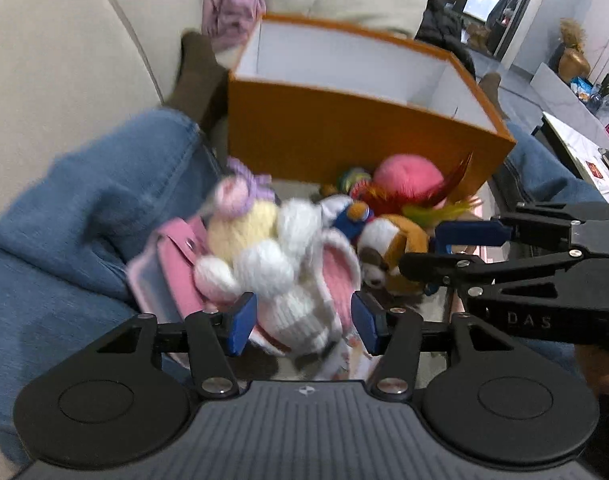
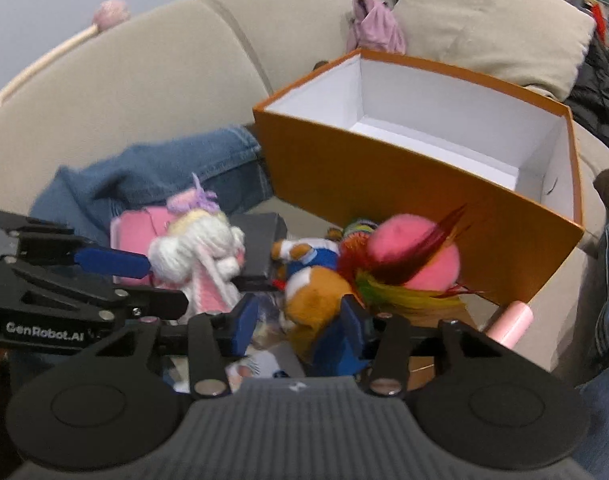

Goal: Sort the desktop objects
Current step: 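Grasp the white crocheted bunny with the left gripper while the right grasps the duck plush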

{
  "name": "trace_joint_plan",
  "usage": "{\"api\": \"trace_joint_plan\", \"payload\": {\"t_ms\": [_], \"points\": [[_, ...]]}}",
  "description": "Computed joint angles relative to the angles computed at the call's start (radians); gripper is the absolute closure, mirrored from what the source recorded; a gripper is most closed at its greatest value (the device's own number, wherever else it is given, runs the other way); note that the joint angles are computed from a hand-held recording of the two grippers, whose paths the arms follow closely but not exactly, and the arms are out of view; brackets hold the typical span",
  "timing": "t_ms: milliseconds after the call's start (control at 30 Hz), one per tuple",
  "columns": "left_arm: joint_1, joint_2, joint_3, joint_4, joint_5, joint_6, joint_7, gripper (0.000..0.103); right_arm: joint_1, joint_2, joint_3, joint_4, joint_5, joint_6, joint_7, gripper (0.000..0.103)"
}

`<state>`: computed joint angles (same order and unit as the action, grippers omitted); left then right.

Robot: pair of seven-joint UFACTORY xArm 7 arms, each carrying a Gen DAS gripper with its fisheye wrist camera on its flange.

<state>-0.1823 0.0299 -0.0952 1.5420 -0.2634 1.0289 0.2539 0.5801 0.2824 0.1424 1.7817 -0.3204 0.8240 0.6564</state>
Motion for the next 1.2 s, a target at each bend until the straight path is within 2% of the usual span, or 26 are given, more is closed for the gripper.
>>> {"api": "trace_joint_plan", "payload": {"t_ms": [100, 200, 300, 367, 467, 567, 767, 833, 867, 900, 967, 1067, 1200], "points": [[-0.002, 0.033, -0.001, 0.027, 0.006, 0.018, -0.059, 0.038, -0.007, 0.018, -0.001, 0.012, -0.013, 0.003, -0.065, 0.054], [0.001, 0.06, -0.002, 0.059, -0.008, 0.039, -0.099, 0.034, -0.03, 0.041, 0.004, 0.03, 0.037, 0.012, -0.133, 0.054], [-0.002, 0.081, -0.008, 0.082, -0.006, 0.052, -0.112, 0.027, -0.052, 0.044, 0.01, 0.01, 0.096, -0.02, -0.186, 0.054], [-0.011, 0.095, -0.011, 0.095, 0.023, 0.056, -0.14, 0.027, -0.055, 0.05, 0.007, 0.003, 0.108, -0.035, -0.204, 0.053], [-0.015, 0.138, -0.008, 0.138, 0.049, 0.078, -0.195, 0.027, -0.088, 0.043, 0.019, -0.034, 0.189, -0.089, -0.244, 0.051], [-0.022, 0.148, -0.013, 0.141, 0.077, 0.066, -0.199, 0.02, -0.116, 0.038, 0.03, -0.055, 0.267, -0.102, -0.285, 0.051], [-0.051, 0.143, -0.021, 0.114, 0.171, 0.035, -0.168, 0.013, -0.143, 0.002, 0.048, -0.099, 0.373, -0.085, -0.34, 0.05], [-0.061, 0.15, -0.025, 0.107, 0.196, 0.031, -0.147, 0.016, -0.133, -0.001, 0.042, -0.108, 0.355, -0.092, -0.339, 0.049], [-0.061, 0.158, -0.024, 0.115, 0.192, 0.048, -0.15, 0.02, -0.127, 0.0, 0.039, -0.109, 0.343, -0.093, -0.337, 0.049], [-0.057, 0.162, -0.025, 0.117, 0.176, 0.058, -0.144, 0.031, -0.123, 0.0, 0.037, -0.11, 0.335, -0.095, -0.335, 0.049], [-0.053, 0.147, -0.022, 0.101, 0.167, 0.048, -0.14, 0.035, -0.118, -0.017, 0.034, -0.133, 0.323, -0.107, -0.321, 0.05], [-0.04, 0.109, -0.016, 0.073, 0.15, 0.029, -0.123, 0.037, -0.108, -0.038, 0.03, -0.15, 0.29, -0.113, -0.296, 0.053], [-0.014, 0.06, -0.005, 0.049, 0.097, 0.016, -0.1, 0.038, -0.057, -0.051, 0.019, -0.133, 0.133, -0.097, -0.264, 0.054]]}}
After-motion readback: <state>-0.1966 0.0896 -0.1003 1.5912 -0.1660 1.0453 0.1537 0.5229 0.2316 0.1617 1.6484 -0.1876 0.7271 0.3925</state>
